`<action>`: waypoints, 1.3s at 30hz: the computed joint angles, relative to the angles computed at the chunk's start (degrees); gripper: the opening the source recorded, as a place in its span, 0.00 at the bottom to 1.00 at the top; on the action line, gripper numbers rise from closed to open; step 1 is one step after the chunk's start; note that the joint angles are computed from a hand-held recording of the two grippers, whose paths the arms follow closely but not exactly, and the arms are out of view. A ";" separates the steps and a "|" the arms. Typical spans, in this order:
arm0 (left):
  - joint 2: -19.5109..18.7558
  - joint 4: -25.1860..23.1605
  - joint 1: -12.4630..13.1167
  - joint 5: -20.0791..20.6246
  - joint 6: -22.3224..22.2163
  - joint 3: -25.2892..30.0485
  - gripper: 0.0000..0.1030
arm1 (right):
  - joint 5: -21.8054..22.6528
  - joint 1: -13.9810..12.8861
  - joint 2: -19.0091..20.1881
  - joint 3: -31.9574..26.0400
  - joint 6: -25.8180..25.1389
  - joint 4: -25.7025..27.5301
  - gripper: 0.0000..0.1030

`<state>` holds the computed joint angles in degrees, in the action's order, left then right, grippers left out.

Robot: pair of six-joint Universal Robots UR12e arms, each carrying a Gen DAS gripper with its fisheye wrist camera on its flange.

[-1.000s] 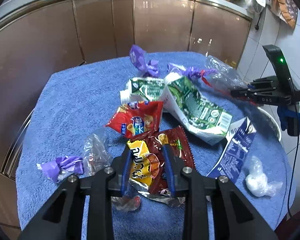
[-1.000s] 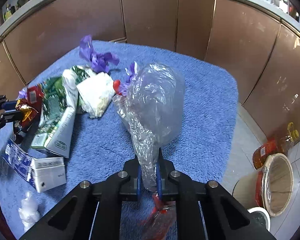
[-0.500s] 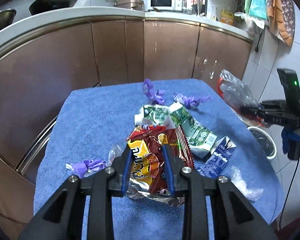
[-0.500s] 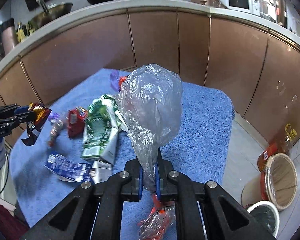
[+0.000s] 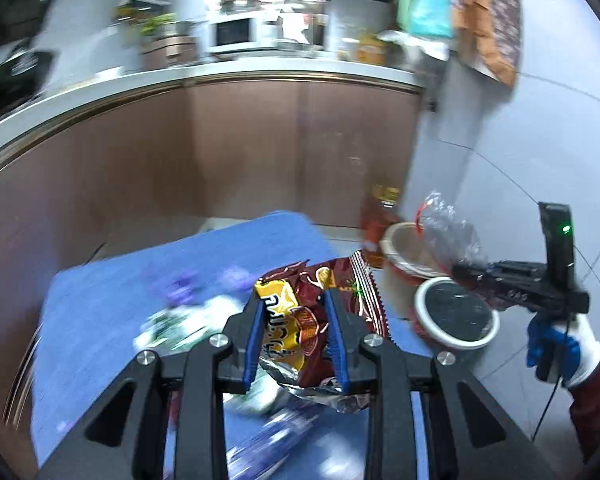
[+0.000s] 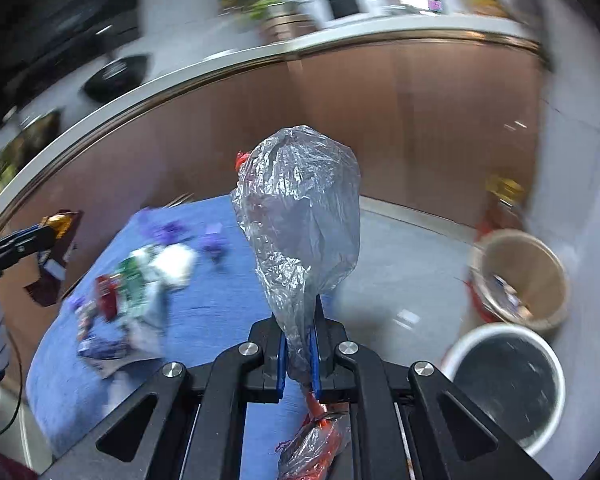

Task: Collect trash
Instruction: 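Carry the clear bag and red wrapper over the white-rimmed bin with both tools, then open both tools to drop the bag and wrapper into the bin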

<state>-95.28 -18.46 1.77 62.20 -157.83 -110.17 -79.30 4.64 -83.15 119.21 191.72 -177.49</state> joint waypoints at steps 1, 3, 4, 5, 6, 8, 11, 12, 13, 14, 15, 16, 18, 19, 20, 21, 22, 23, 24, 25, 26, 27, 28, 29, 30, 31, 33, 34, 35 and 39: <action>-0.85 -1.16 -1.52 -0.42 0.44 1.25 0.27 | -1.87 -0.95 -0.44 1.25 1.57 -0.67 0.09; -2.81 -2.97 -4.66 -0.49 1.06 3.69 0.27 | -4.36 -2.51 -0.91 3.15 3.99 -1.77 0.09; -3.85 -3.67 -6.29 -0.41 1.34 4.92 0.27 | -5.22 -3.12 -1.02 3.96 5.01 -2.29 0.09; -4.74 -4.51 -7.61 -0.54 1.45 6.02 0.27 | -6.27 -4.03 -1.14 4.93 6.07 -2.75 0.09; -6.17 -5.89 -9.42 -0.77 1.50 7.66 0.27 | -7.03 -4.93 -1.25 5.76 6.94 -3.06 0.09; -8.27 -7.20 -12.17 -0.28 1.79 9.92 0.27 | -8.39 -6.48 -1.23 6.96 8.65 -3.36 0.09; -11.77 -10.85 -16.03 0.36 1.95 13.95 0.27 | -9.63 -8.78 -0.87 8.61 10.55 -4.02 0.10; -12.94 -11.58 -17.31 1.06 1.93 15.14 0.27 | -9.43 -9.72 -0.77 9.14 11.03 -4.10 0.10; -14.17 -12.43 -18.52 1.82 1.73 16.39 0.27 | -9.43 -10.26 -0.51 9.54 11.58 -4.25 0.11; -15.32 -13.57 -19.46 2.15 1.47 17.62 0.27 | -9.59 -10.84 -0.09 9.92 12.31 -4.36 0.11; -16.57 -14.73 -20.40 2.71 0.96 18.96 0.27 | -9.56 -11.36 0.38 10.16 13.03 -4.41 0.11; -17.67 -15.45 -21.24 3.55 0.38 20.03 0.28 | -9.42 -11.81 0.71 10.37 13.43 -4.43 0.11; -19.94 -16.32 -23.01 5.97 -0.95 21.90 0.30 | -9.71 -12.43 1.51 10.68 13.79 -4.29 0.11; -20.86 -16.92 -23.61 6.62 -1.52 22.68 0.30 | -9.65 -12.75 1.97 10.80 13.98 -4.34 0.11; -21.58 -17.37 -24.11 7.26 -2.01 23.24 0.30 | -9.54 -13.04 2.48 10.86 14.22 -4.28 0.11; -22.60 -17.89 -24.72 8.13 -2.87 24.01 0.30 | -9.46 -13.30 2.90 10.79 14.31 -4.03 0.11; -23.32 -18.27 -25.14 8.58 -3.45 24.58 0.30 | -9.56 -13.34 3.09 10.79 14.47 -3.72 0.11; -23.78 -18.81 -25.51 8.93 -4.01 24.94 0.31 | -9.52 -13.46 3.32 10.81 14.65 -3.53 0.11; -24.56 -19.88 -25.90 9.26 -4.56 25.58 0.33 | -9.35 -13.66 3.70 10.98 15.04 -3.55 0.12; -25.05 -20.63 -26.16 9.52 -4.85 26.01 0.35 | -9.18 -13.95 3.82 11.19 15.13 -3.60 0.14; -25.16 -21.12 -26.46 9.86 -5.08 25.91 0.37 | -9.44 -13.99 4.06 11.35 15.49 -3.50 0.18; -25.49 -21.33 -26.76 10.42 -5.34 26.05 0.37 | -9.56 -14.06 4.31 11.32 15.81 -3.42 0.20; -25.94 -21.83 -26.98 10.52 -5.59 26.37 0.37 | -9.65 -14.11 4.53 11.37 16.33 -3.44 0.25; -26.39 -22.66 -26.84 10.23 -5.53 26.90 0.39 | -10.00 -14.08 4.58 11.57 16.98 -3.43 0.31; -26.82 -23.43 -26.88 10.05 -5.92 27.29 0.43 | -10.35 -13.96 4.59 11.56 17.48 -3.29 0.35; -27.09 -23.78 -26.87 9.97 -6.36 27.52 0.46 | -10.79 -13.85 4.51 11.74 18.20 -3.30 0.39; -27.37 -24.02 -26.70 9.16 -7.16 27.56 0.50 | -11.42 -13.61 4.27 12.11 19.04 -3.44 0.41; -27.32 -24.26 -26.57 8.73 -7.33 27.48 0.50 | -11.77 -13.42 4.10 12.13 19.18 -3.24 0.42; -27.20 -24.71 -26.38 8.09 -7.47 27.39 0.50 | -12.22 -13.18 3.89 12.20 19.30 -3.03 0.44; -26.60 -23.64 -25.98 6.65 -7.55 26.67 0.50 | -13.45 -12.44 3.12 12.55 19.92 -2.98 0.46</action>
<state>-121.88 -42.11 -24.20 68.85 -165.38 -83.49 -92.74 -7.80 -80.03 131.75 211.64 -180.47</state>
